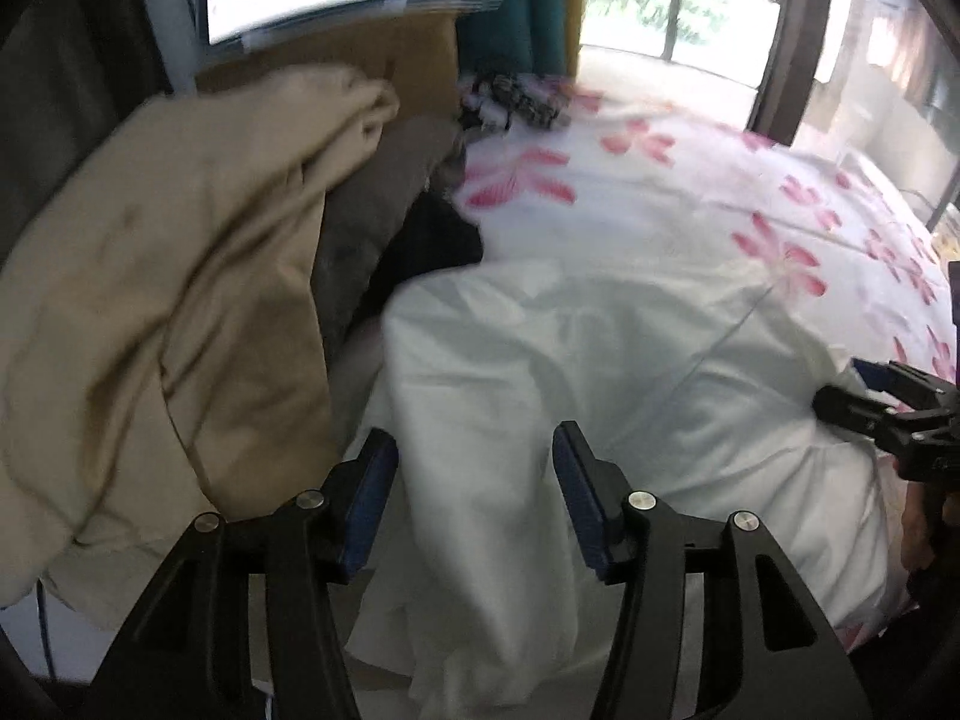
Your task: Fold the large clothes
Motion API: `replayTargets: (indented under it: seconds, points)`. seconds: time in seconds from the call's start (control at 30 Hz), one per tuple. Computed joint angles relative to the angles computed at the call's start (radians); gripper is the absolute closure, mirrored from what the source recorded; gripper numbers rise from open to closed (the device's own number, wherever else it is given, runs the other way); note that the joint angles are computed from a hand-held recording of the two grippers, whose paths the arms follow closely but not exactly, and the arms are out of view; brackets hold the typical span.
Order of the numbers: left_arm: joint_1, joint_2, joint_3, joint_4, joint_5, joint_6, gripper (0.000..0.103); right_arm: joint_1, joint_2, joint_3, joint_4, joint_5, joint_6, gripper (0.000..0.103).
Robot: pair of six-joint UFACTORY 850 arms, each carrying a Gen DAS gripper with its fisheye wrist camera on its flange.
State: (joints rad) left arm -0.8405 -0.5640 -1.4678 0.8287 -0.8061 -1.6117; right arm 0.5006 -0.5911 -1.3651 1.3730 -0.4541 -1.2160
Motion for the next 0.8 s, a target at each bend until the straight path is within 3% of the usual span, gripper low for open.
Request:
replayTargets:
  seconds: [0.13, 0.2, 0.3, 0.47, 0.67, 0.8]
  points:
    - [-0.038, 0.022, 0.052, 0.144, 0.012, -0.116, 0.047, 0.015, 0.05, 0.088, 0.202, 0.093, -0.207, 0.018]
    - [-0.051, 0.051, 0.086, 0.197, 0.038, -0.156, 0.046, 0.02, 0.065, 0.101, 0.182, 0.124, -0.162, 0.017]
    - [-0.076, 0.086, 0.131, 0.302, -0.02, -0.259, 0.042, 0.022, 0.101, 0.137, 0.223, 0.155, -0.164, 0.014]
    - [-0.086, 0.15, 0.194, 0.39, -0.032, -0.412, 0.037, 0.031, 0.145, 0.175, 0.245, 0.22, -0.181, 0.01]
    - [-0.098, 0.139, 0.173, 0.437, -0.008, -0.444, 0.036, 0.032, 0.198, 0.226, 0.188, 0.278, -0.101, 0.01]
    - [-0.108, 0.095, 0.117, 0.435, 0.033, -0.432, 0.036, 0.028, 0.24, 0.266, 0.057, 0.305, 0.041, 0.01]
